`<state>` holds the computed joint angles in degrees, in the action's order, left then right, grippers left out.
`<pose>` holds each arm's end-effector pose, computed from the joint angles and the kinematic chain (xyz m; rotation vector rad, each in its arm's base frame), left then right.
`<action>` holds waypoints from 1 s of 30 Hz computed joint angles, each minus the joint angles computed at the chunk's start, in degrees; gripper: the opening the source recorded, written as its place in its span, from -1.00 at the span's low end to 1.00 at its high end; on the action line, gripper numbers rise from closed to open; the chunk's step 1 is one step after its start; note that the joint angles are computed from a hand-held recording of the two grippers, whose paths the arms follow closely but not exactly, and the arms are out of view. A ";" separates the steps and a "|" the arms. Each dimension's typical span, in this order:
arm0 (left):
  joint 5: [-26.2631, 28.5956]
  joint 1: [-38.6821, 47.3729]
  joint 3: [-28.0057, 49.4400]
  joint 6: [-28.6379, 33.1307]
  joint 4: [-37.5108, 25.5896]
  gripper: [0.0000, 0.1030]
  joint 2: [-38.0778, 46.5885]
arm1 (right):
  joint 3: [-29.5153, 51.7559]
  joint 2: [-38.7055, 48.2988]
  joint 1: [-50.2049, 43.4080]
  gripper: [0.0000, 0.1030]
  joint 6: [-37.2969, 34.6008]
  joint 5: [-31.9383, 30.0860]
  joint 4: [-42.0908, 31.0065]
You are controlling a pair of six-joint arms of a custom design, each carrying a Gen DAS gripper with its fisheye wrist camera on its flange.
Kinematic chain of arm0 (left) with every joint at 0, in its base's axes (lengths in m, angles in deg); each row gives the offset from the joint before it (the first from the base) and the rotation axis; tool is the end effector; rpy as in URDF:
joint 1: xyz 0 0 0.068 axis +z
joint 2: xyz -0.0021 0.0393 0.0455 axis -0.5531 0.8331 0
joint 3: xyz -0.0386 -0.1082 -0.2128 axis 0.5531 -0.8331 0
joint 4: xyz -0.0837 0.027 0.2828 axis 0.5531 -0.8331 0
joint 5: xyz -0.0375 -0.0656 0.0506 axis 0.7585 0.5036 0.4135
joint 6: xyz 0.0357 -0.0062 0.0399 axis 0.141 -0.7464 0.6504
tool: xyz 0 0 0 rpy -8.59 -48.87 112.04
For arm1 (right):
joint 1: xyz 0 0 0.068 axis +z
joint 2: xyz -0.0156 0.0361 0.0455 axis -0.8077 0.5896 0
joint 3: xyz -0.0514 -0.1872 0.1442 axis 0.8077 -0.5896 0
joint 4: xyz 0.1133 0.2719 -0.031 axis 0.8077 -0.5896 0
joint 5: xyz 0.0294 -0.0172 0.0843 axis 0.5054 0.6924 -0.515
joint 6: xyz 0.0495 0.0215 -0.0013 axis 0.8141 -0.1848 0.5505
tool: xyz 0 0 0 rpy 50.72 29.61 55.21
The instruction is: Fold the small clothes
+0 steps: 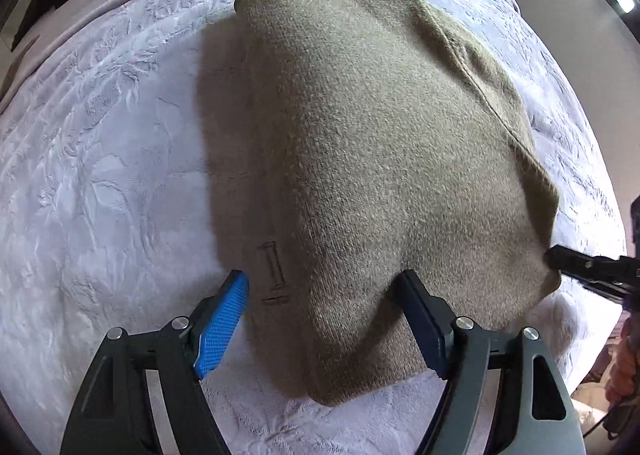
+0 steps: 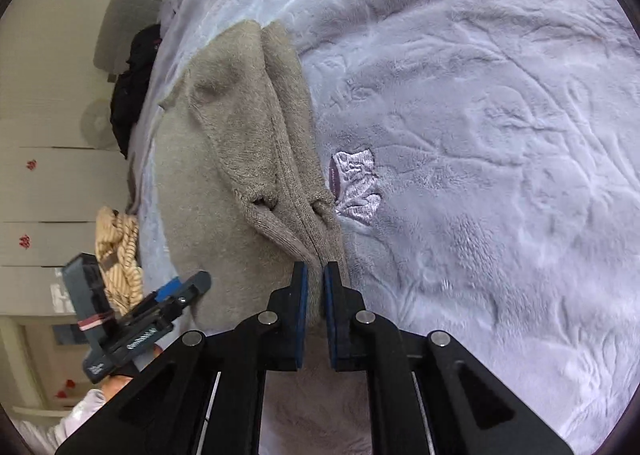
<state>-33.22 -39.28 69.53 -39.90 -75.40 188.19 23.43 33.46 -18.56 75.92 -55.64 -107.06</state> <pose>0.4327 -0.0501 0.1163 0.7876 2.8141 -0.2391 0.2285 0.1660 0.1605 0.9828 2.6421 0.7482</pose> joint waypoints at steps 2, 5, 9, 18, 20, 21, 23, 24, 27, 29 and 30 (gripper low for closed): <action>-0.40 -0.35 -0.59 -0.04 -0.22 0.51 -0.72 | 1.78 -0.69 0.30 -0.73 -0.13 1.10 -2.69; -0.57 -0.29 0.33 -0.01 -1.43 0.51 -0.60 | 4.73 -0.84 0.11 -0.08 -2.08 3.07 -3.50; -0.71 -0.40 1.41 0.03 -3.16 0.51 -1.35 | 7.06 3.08 -3.01 0.17 -4.43 -0.42 2.77; 0.72 1.70 1.30 1.05 -5.23 0.51 -3.33 | 0.99 8.35 -4.15 -0.86 7.64 -1.67 13.05; 0.30 2.46 1.84 1.49 -6.56 0.51 -3.33 | 0.76 8.26 -3.13 -0.86 7.45 -1.03 12.38; 0.38 2.92 1.59 1.73 -6.60 0.51 -3.75 | 1.36 8.31 -2.62 -0.86 6.99 -0.62 11.07; 0.51 3.57 0.73 2.11 -5.94 0.51 -4.86 | 2.92 8.84 -2.20 -0.86 6.49 -0.10 9.09; 0.77 3.89 0.49 2.29 -5.87 0.51 -5.28 | 3.90 9.22 -1.99 -0.85 6.21 0.20 7.86; 1.51 5.36 0.21 3.49 -6.52 0.51 -6.67 | 7.82 10.94 -0.90 -0.82 5.05 1.76 3.30; 0.29 5.66 0.10 4.16 -6.65 0.83 -7.28 | 9.24 10.38 -0.32 -0.78 4.54 2.55 0.53; -0.45 5.86 -0.10 4.50 -6.59 0.94 -7.66 | 10.45 10.27 0.47 -0.78 4.41 3.44 -1.39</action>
